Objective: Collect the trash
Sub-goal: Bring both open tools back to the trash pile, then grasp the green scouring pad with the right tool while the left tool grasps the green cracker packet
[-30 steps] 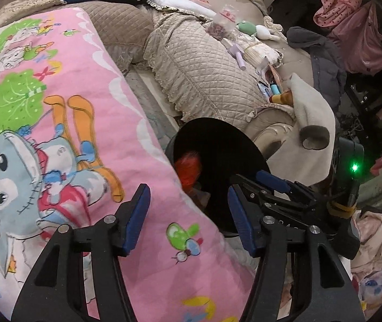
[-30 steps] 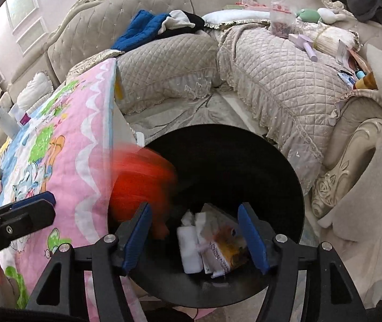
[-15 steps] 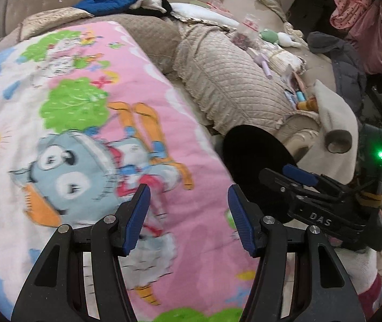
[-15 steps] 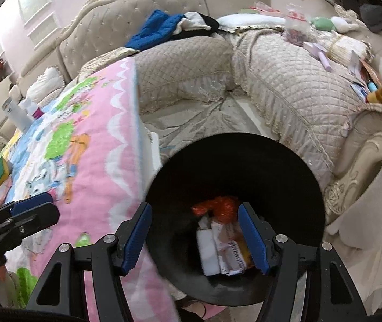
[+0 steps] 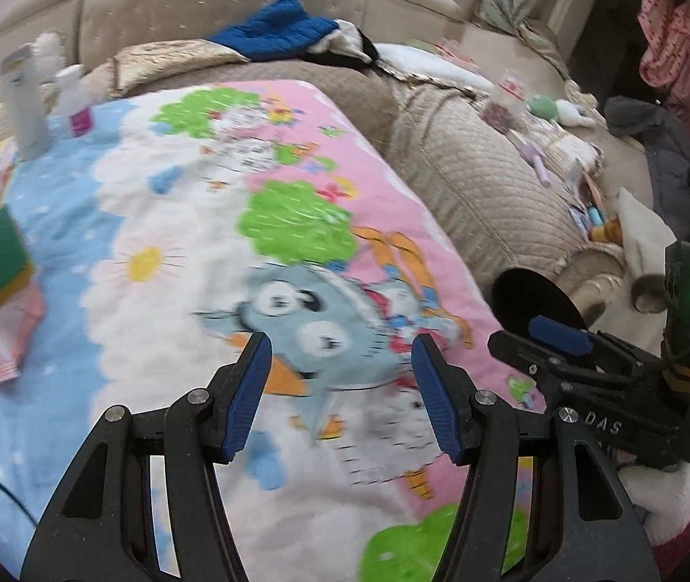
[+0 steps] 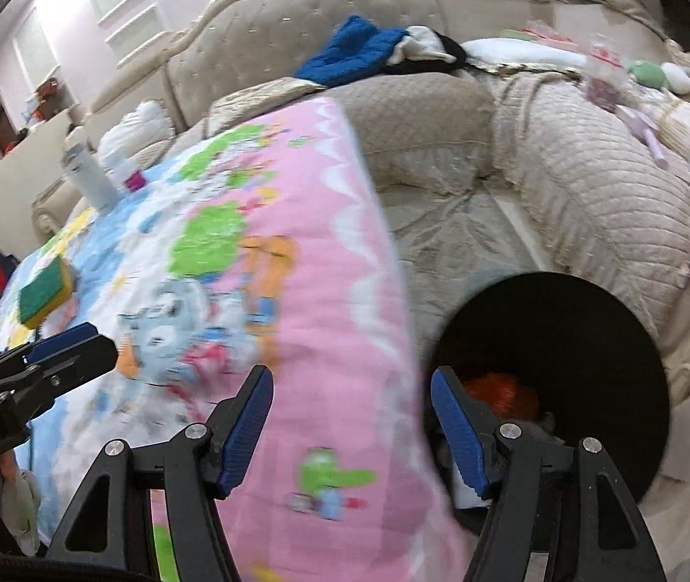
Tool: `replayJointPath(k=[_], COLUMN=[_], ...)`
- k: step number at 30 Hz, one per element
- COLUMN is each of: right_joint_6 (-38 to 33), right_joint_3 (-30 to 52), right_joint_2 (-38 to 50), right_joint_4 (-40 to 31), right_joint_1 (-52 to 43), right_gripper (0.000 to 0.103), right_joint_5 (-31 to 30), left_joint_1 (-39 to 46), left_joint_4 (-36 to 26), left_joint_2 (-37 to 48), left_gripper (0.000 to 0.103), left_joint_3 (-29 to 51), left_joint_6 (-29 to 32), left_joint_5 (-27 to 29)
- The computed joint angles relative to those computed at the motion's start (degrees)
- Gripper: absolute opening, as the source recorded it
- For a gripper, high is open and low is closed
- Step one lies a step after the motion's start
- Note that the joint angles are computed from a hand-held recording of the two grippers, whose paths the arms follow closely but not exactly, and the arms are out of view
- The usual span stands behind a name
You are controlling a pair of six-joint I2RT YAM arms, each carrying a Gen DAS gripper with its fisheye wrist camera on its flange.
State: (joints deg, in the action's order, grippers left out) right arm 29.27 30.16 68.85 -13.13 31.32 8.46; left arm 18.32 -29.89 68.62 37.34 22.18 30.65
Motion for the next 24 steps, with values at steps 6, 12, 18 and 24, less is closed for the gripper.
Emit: replayJointPath(k=[6, 12, 18, 24], right_joint_6=[1.7, 1.7, 1.7, 1.5], right_joint_3=[7.5, 16.8, 23.9, 30.9], right_joint_2=[9.6, 21.4, 30.2, 36.8], right_joint_4=[2.3, 3.5, 4.3, 3.2], right_joint_1=[8.2, 15.0, 19.3, 21.1], right_gripper=[0.067, 0.068, 0.069, 0.07], right_joint_5=[1.2, 0.6, -0.9, -2.3], left_joint_1=[13.2, 25.9, 34.8, 37.9], left_joint_4=[-5.8, -10.2, -11.7, -12.6], left_joint_2=[3.6, 12.8, 22.7, 31.2], left_gripper=[0.059, 0.059, 0.059, 0.069], left_joint_3=[6.1, 14.9, 23.4, 32.8], left_joint_6=[8.2, 15.2, 18.3, 17.6], left_joint_5=[4.2, 6.3, 7.0, 9.2])
